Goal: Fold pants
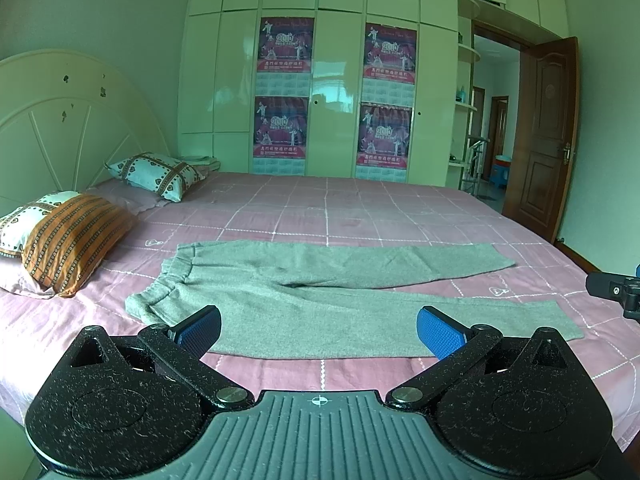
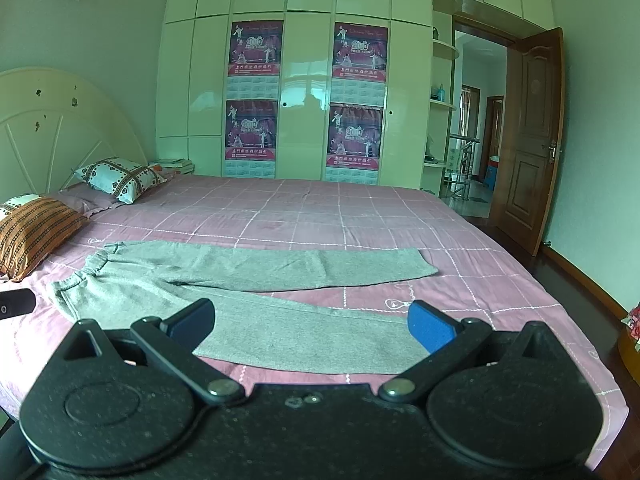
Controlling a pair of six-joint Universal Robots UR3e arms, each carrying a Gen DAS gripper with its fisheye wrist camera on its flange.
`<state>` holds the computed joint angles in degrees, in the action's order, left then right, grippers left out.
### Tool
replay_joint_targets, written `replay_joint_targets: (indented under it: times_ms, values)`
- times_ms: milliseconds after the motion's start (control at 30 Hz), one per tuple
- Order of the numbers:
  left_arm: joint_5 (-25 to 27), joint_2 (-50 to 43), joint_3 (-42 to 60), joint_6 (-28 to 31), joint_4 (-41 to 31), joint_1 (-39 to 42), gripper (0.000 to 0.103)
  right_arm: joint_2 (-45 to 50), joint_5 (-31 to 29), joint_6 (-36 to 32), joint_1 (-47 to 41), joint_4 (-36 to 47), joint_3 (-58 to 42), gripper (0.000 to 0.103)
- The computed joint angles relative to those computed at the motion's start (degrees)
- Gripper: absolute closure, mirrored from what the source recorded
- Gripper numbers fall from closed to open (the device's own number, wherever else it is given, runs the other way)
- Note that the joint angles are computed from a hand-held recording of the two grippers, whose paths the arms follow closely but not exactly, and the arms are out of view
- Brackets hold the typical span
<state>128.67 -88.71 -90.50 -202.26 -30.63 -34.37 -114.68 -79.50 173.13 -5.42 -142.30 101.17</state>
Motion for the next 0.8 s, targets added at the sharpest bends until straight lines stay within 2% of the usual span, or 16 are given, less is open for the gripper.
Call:
replay_joint_targets:
  times_ms: [800]
  values:
    - [0.68, -0.31, 0.49, 0.07, -0.12, -0.51, 0.000, -0.10, 0.00, -0.30, -0.05, 0.10, -0.07, 0.006]
